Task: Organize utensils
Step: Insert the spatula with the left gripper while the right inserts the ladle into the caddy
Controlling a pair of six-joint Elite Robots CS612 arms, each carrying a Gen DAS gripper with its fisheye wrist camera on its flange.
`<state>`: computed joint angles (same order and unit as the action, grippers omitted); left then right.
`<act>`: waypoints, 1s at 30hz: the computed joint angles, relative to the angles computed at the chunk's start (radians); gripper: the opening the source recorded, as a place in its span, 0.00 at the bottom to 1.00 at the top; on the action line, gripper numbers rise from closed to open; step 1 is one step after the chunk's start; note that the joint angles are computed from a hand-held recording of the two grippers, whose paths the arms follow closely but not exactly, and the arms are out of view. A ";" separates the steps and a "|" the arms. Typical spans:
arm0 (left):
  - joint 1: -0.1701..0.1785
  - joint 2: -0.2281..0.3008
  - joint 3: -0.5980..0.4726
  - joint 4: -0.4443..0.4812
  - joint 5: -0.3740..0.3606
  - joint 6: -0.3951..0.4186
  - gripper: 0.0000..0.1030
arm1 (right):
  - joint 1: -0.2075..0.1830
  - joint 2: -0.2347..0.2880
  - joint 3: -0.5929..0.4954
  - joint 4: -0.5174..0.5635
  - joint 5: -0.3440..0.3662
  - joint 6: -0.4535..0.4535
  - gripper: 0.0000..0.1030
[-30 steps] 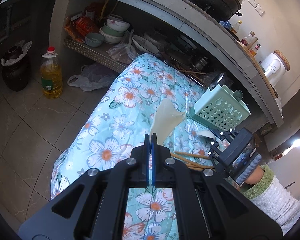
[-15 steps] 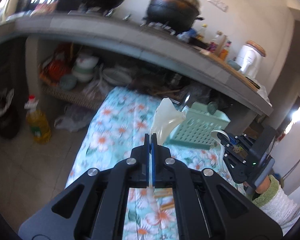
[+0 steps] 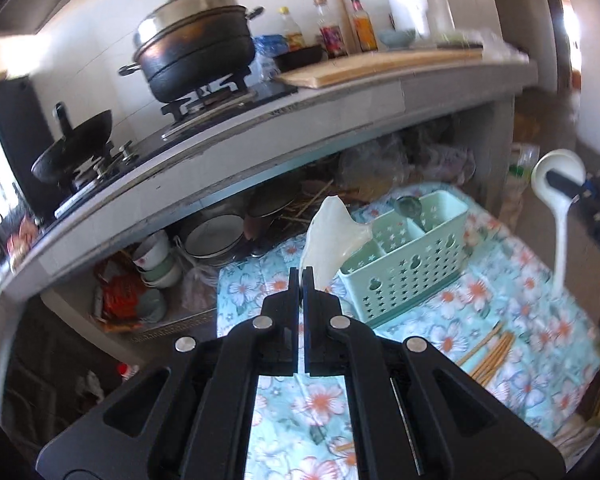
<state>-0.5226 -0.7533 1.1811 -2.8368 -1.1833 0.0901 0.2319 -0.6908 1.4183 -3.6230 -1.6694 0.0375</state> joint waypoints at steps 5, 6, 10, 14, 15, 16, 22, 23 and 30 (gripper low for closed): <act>-0.003 0.052 -0.130 0.221 0.050 0.056 0.00 | -0.022 -0.014 0.033 -0.043 0.028 0.039 0.08; -0.004 0.061 -0.151 0.252 0.060 0.068 0.00 | -0.025 -0.017 0.041 -0.052 0.037 0.049 0.08; -0.001 0.109 -0.268 0.432 0.056 0.081 0.00 | -0.042 -0.016 0.047 -0.067 0.072 0.085 0.08; 0.003 0.161 -0.391 0.583 0.020 0.074 0.01 | -0.060 -0.015 0.045 -0.073 0.125 0.134 0.08; 0.006 0.173 -0.418 0.609 0.005 0.059 0.04 | -0.064 -0.014 0.043 -0.075 0.140 0.147 0.08; 0.008 0.181 -0.434 0.618 -0.009 0.049 0.04 | -0.068 -0.014 0.041 -0.076 0.153 0.156 0.08; 0.027 0.174 -0.410 0.531 -0.117 -0.038 0.22 | -0.091 -0.002 0.001 -0.091 0.240 0.222 0.08; 0.032 0.166 -0.391 0.493 -0.142 -0.054 0.24 | -0.094 0.002 -0.011 -0.095 0.253 0.234 0.08; 0.056 0.073 -0.165 0.157 -0.247 -0.258 0.39 | -0.115 0.053 -0.137 -0.121 0.320 0.333 0.08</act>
<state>-0.4665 -0.6799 1.0164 -2.6793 -1.4308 -0.1683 0.1168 -0.6374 1.2809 -3.7439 -1.3496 0.3702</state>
